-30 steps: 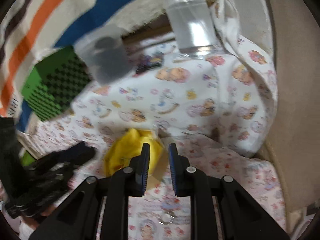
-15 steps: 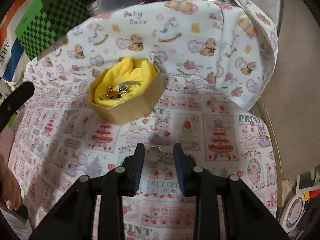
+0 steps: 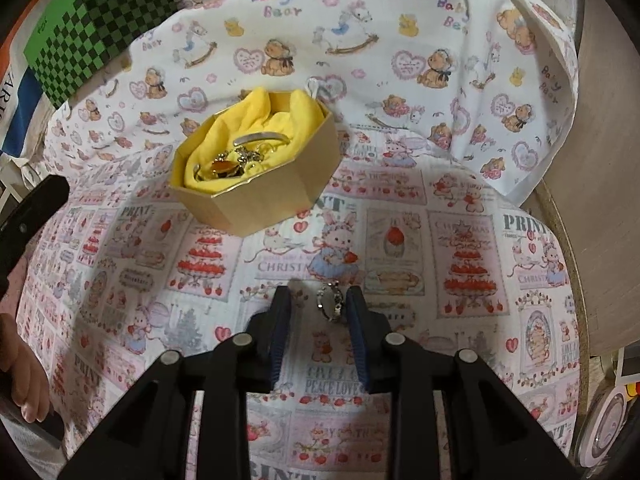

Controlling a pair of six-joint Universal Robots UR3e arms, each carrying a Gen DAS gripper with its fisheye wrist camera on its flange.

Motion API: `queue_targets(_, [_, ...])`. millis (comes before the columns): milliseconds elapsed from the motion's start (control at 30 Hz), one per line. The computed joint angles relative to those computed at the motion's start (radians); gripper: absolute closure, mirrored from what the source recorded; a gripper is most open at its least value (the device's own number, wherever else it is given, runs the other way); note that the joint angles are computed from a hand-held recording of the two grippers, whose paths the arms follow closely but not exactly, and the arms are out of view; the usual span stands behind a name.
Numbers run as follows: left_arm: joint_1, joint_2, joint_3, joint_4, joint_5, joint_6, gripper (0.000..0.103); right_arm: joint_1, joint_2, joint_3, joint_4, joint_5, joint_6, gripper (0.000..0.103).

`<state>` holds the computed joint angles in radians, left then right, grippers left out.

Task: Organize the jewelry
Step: 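Lower the right tool into the box and open it to drop the ring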

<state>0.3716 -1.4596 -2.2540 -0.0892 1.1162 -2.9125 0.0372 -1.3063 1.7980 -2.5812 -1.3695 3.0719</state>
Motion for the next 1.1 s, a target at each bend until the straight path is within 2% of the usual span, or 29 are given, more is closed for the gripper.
queue_targets(167, [-0.012,-0.003,-0.009,0.034,0.023,0.004,0.054,0.000,-0.015,0.008,-0.005,0.010,0.000,0.099])
queue_targets(533, [0.038,0.052,-0.027,0.010,-0.038,-0.018,0.054,-0.009,-0.114,0.074,-0.105,0.021,0.031,0.099])
queue_targets(733, [0.033,0.046,-0.032,0.035,-0.014,-0.022,0.054,0.002,-0.173,0.051,-0.205,0.085,0.077,0.099])
queue_targets(933, [0.076,0.106,-0.069,0.069,-0.034,-0.049,0.037,0.022,-0.093,-0.072,-0.281,0.135,0.082,0.099])
queue_targets(1000, [0.077,0.104,-0.073,0.102,-0.009,-0.054,0.036,0.036,-0.040,-0.135,-0.279,0.109,0.079,0.099])
queue_targets(1100, [0.083,0.090,-0.067,0.121,0.012,-0.064,0.028,0.054,0.028,-0.219,-0.251,0.078,0.087,0.099])
